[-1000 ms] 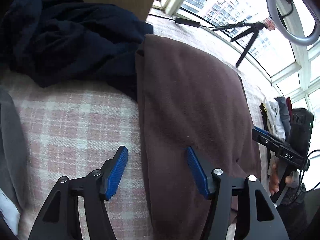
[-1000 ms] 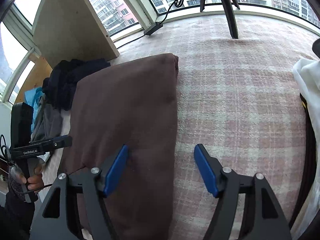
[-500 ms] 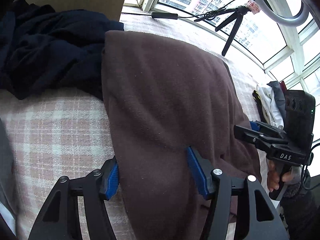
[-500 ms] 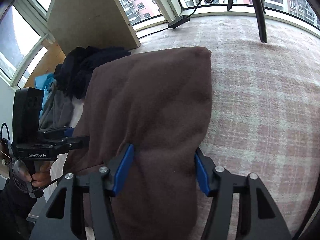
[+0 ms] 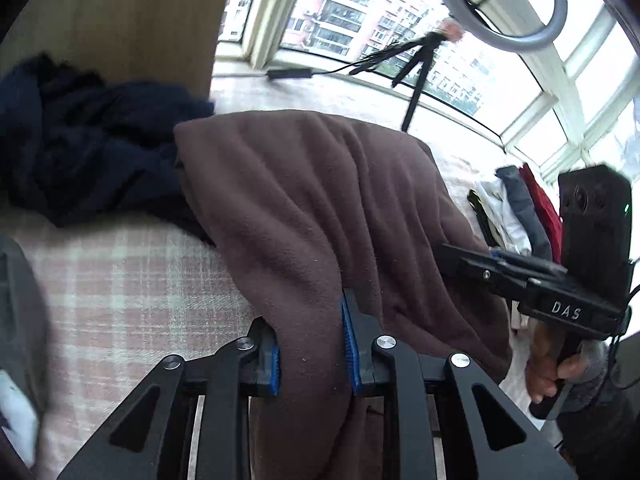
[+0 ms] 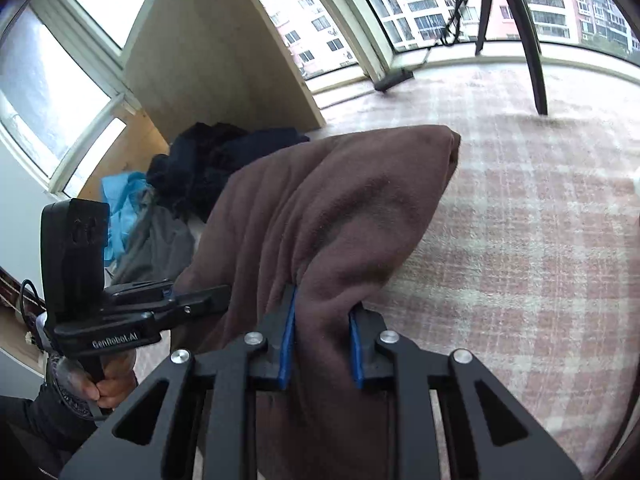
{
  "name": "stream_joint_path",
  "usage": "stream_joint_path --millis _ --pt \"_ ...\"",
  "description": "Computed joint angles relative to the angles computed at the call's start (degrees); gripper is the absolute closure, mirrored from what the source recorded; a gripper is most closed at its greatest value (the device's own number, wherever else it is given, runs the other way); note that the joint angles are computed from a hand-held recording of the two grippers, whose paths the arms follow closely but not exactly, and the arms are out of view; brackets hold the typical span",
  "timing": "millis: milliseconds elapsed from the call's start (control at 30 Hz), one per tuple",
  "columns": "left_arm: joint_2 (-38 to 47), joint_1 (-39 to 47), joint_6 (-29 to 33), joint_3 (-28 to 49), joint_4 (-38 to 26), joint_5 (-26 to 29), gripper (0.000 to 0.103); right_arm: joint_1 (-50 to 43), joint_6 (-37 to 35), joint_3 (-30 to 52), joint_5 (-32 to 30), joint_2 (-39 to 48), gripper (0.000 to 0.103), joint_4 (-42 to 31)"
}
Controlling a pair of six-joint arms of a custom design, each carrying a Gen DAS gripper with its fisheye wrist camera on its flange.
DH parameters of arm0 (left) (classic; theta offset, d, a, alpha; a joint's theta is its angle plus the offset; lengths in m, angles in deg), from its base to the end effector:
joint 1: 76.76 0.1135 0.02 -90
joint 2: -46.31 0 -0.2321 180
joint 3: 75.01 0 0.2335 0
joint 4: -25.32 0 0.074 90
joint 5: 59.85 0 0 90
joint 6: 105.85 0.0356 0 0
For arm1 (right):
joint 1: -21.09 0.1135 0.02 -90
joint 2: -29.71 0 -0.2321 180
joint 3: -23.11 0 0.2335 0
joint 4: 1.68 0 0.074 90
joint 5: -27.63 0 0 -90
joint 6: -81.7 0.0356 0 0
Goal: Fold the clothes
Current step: 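Lift the folded brown garment with both tools and carry it to the stack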
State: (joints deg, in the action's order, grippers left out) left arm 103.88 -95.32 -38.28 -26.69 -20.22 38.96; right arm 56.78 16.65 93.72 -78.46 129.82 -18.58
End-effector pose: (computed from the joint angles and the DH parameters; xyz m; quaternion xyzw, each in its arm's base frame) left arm 0.1774 -0.0653 0.1827 -0.0089 0.9506 -0.1742 0.2568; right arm 0.2692 0.2055 0.1487 -0.1378 0.9104 0.2978 0.2518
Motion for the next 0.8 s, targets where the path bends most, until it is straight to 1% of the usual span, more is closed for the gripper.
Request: stream_joint_path --millis 100,200,300,367,433,533,633,700,800 --pt "-2.6 -4.9 -1.1 2.2 -2.9 -4.2 0.080 2.4 1.5 -1.5 2.9 -6.0 0.082 -2.0" --pt "-6.2 -6.8 -1.5 3.2 -5.6 -5.0 0.081 5.1 3.1 -3.6 6.5 -12.2 0.082 -4.1" --pt "-8.1 -11.6 -2.4 5.1 -7.9 -8.5 0.081 7.7 4.9 -5.1 10.5 -18.1 0.082 -7.1" --pt "-10.3 -14.3 -2.7 7.0 -10.9 -10.0 0.081 9.7 6.1 -5.7 13.5 -22.0 0.082 -9.6" --pt "-10.6 -16.6 -3.0 9.4 -12.7 -10.9 0.081 11.8 7.3 -6.0 16.9 -25.8 0.082 -12.6" --pt "-8.6 -21.9 -4.1 13.2 -13.4 -12.7 0.081 14.8 10.4 -6.8 22.4 -32.3 0.082 -17.6" --pt "-6.0 -29.0 -5.3 16.7 -13.2 -15.6 0.080 18.8 13.3 -8.4 29.7 -41.1 0.082 -24.3" --pt "-1.1 -34.1 -6.6 19.9 -11.0 -17.4 0.081 21.3 15.8 -9.0 34.5 -47.5 0.082 -30.2" --pt "6.5 -39.9 -7.1 25.5 -8.1 -19.0 0.080 23.8 18.9 -9.0 40.5 -57.7 0.082 -40.9"
